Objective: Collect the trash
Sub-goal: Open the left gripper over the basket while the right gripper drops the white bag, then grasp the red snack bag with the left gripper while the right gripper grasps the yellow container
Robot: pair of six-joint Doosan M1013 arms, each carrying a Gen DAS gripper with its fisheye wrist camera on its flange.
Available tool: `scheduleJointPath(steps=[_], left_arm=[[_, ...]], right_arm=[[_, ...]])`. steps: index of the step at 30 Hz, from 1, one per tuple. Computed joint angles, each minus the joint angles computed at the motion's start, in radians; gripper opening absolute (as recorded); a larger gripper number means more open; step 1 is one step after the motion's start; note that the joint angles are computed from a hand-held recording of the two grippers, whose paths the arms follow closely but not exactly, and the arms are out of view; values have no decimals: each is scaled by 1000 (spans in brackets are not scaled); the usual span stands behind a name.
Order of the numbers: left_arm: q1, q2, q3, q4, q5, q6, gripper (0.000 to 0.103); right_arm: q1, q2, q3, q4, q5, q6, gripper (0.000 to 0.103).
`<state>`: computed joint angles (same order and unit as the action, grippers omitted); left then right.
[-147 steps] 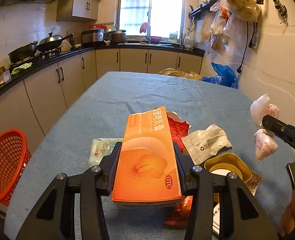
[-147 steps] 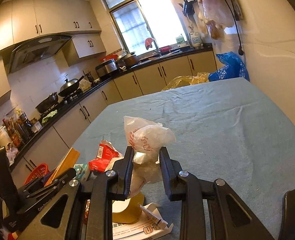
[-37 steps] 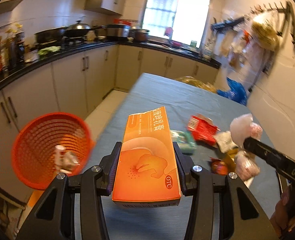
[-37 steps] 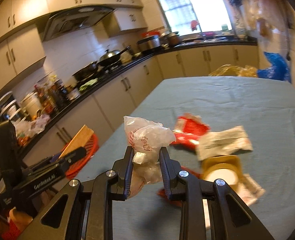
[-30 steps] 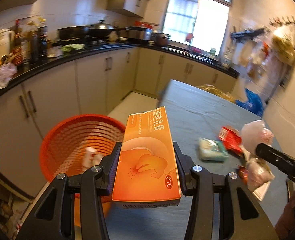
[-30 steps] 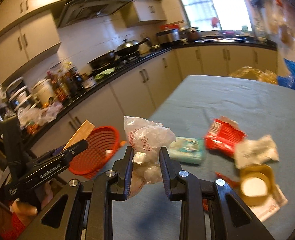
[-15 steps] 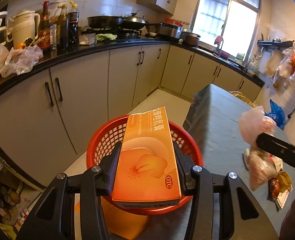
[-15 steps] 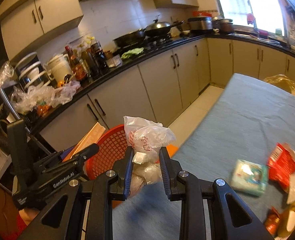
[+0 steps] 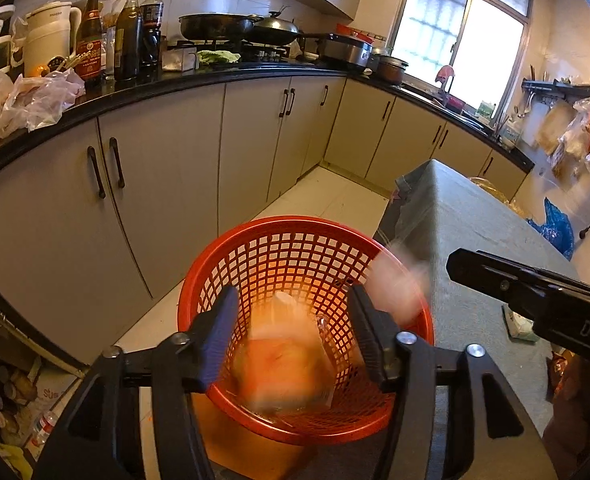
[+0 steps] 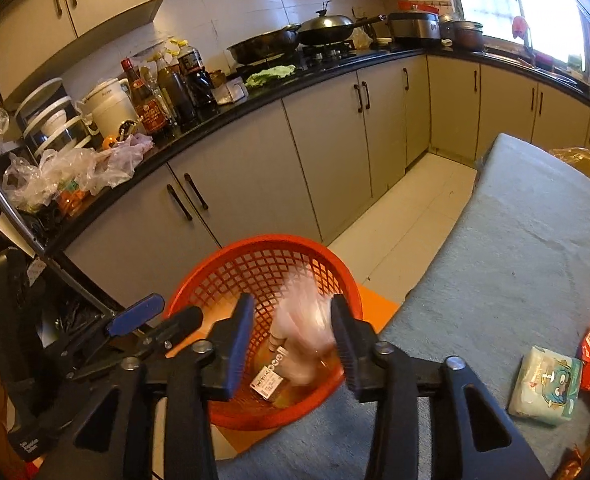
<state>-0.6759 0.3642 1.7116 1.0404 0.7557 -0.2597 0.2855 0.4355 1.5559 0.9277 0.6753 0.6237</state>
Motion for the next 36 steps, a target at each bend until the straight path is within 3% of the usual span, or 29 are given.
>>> scheduleJointPath(steps=[5,8,13,21,30,36], left_arm=[[-17,0,-3,24,32,-17,59],[-38,6,-16,51,68,-20,64],[-77,24,-49,96,91,1,68],[-123,77,-127,77,55,104,69],[-162,159,-248,-33,-33,316,70],[-162,216,-351,-290,-125,595,70]], right_arm=[[-18,-32,37,66,-16,-56,48],[-32,-64,77,108,-51,-99,57],[-71,-118,153,175,-101,-177,58],[-163,-191,266,191,-208,-177,58],[-309,-250,367,212,-300,-143,59],[-396,-257,390,280,-268,-144,56]])
